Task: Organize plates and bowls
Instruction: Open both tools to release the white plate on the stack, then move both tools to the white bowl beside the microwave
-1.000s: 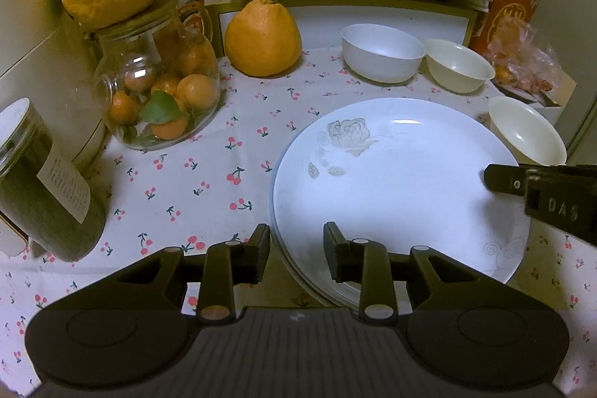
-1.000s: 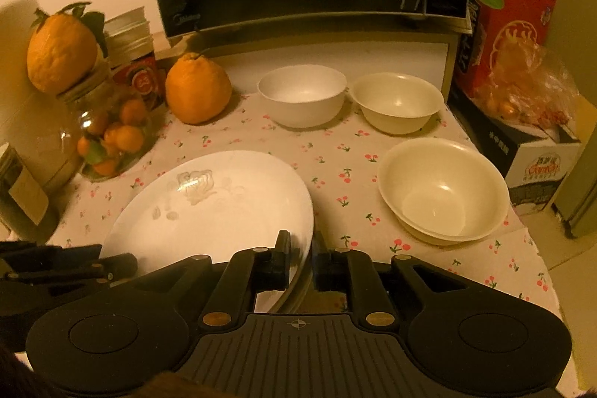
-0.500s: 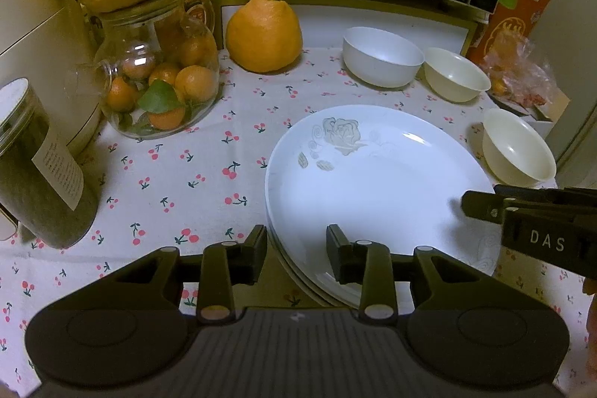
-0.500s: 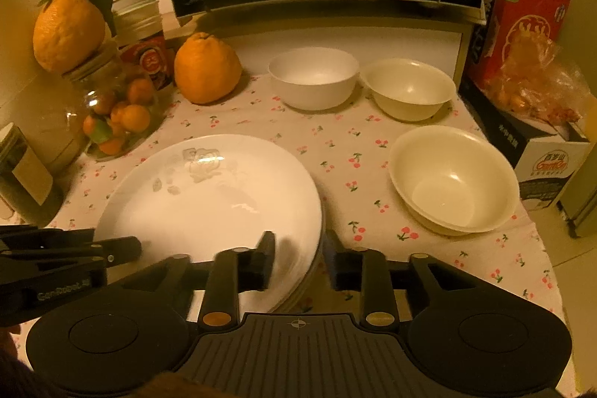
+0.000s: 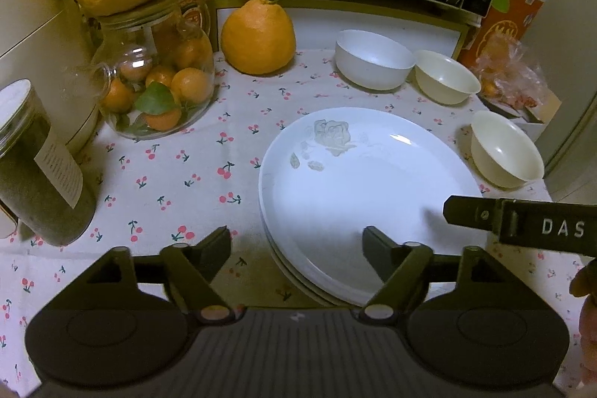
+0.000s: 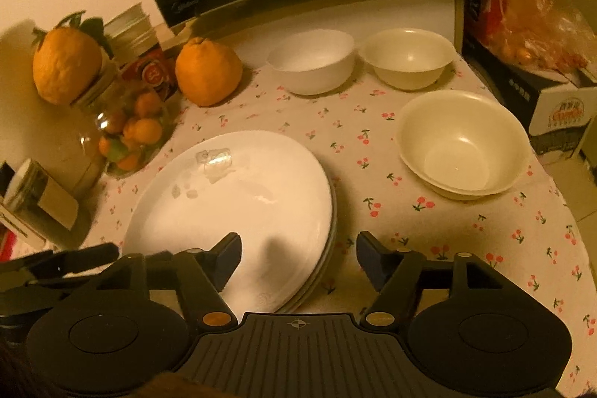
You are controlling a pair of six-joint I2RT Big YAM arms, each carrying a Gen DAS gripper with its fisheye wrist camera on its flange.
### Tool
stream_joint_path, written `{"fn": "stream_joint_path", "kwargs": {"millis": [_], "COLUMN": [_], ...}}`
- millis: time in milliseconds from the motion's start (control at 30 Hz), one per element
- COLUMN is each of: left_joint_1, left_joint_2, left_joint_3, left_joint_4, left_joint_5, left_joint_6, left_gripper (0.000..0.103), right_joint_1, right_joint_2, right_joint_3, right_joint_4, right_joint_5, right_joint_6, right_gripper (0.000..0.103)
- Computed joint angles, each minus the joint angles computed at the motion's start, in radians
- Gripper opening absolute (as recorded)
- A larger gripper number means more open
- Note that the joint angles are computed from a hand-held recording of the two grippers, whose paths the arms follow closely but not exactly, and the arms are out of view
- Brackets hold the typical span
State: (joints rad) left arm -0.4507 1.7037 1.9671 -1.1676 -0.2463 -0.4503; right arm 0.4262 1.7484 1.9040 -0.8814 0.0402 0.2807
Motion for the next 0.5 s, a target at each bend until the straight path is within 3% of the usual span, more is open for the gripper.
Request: {"fn": "stream_joint_path", "kwargs": {"millis": [167,500], "left_joint_1": [-0.009,-0.006], "left_joint_2": [-0.015,0.014], "left_joint_3": [-0.011,0.056], "left_joint_4": [0.008,-0.044], "left_joint_5": [-0.026,-0.011], "left_joint_6": [-0.024,-0.129], "left_gripper": [0.095,0.102], "right_joint_1": [-0.016,-0.079], "right_joint_2": [-0.02,-0.054], "right_joint_3": [-0.016,-0.01], "right_joint_4": [0.016,0.05], "right_joint_5": [-0.031,-0.167], "right_joint_6": [0.016,0.192], "right_gripper": [0.082,0.094]}}
